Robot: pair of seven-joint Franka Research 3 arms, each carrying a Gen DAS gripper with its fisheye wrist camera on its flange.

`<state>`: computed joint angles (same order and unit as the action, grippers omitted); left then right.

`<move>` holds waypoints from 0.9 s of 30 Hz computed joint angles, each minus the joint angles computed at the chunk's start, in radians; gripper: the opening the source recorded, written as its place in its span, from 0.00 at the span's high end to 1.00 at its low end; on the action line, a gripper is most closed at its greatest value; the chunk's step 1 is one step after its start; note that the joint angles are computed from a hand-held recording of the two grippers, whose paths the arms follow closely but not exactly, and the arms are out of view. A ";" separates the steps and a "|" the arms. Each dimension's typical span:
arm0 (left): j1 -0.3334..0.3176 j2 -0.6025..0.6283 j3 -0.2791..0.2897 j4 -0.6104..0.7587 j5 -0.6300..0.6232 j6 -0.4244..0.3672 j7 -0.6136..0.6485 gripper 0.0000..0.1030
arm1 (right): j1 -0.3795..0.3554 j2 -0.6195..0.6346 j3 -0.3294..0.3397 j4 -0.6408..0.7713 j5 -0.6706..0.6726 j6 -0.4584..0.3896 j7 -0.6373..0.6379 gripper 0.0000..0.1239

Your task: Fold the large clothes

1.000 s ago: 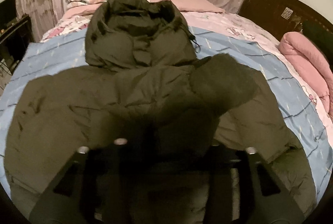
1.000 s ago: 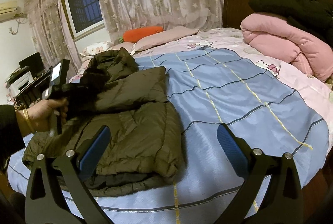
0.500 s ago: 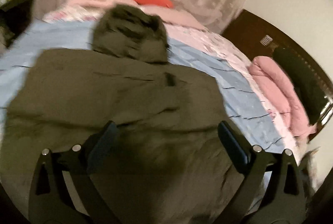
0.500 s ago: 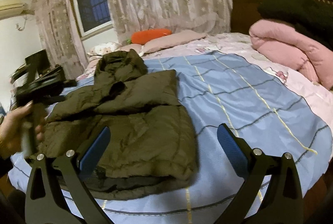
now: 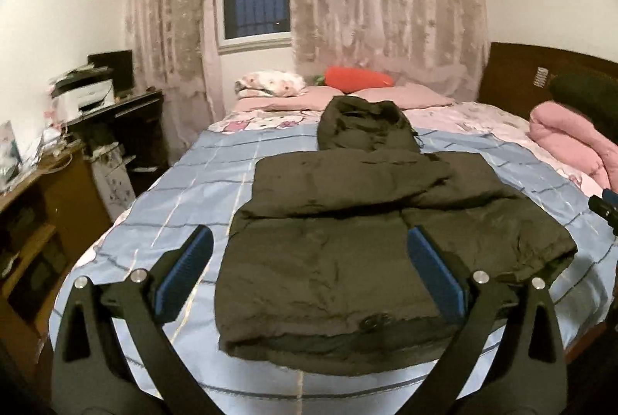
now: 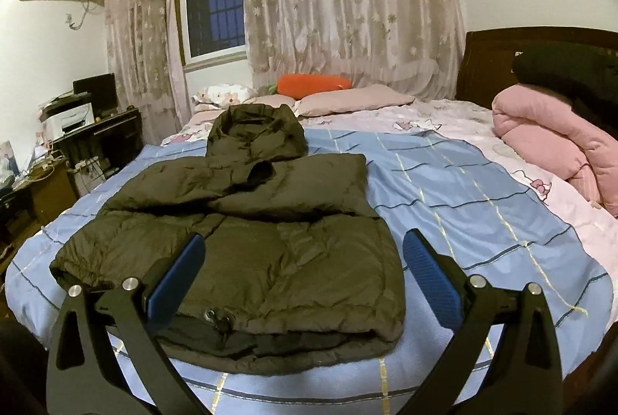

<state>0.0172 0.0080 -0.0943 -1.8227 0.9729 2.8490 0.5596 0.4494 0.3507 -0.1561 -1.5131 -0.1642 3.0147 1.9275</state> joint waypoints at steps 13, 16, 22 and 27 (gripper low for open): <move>0.020 -0.013 0.004 -0.103 0.059 0.039 -0.103 0.02 | 0.159 -0.034 -0.183 -0.050 -0.308 0.034 0.295 0.18; 0.014 -0.004 0.001 -0.088 0.084 0.010 -0.113 0.02 | 0.153 -0.038 -0.174 -0.052 -0.363 0.025 0.317 0.18; 0.006 0.016 0.006 -0.071 0.088 0.007 -0.130 0.02 | 0.114 -0.040 -0.128 -0.040 -0.417 -0.003 0.354 0.18; 0.004 0.023 0.013 -0.072 0.061 0.026 -0.129 0.02 | 0.089 -0.046 -0.097 -0.042 -0.442 -0.018 0.363 0.18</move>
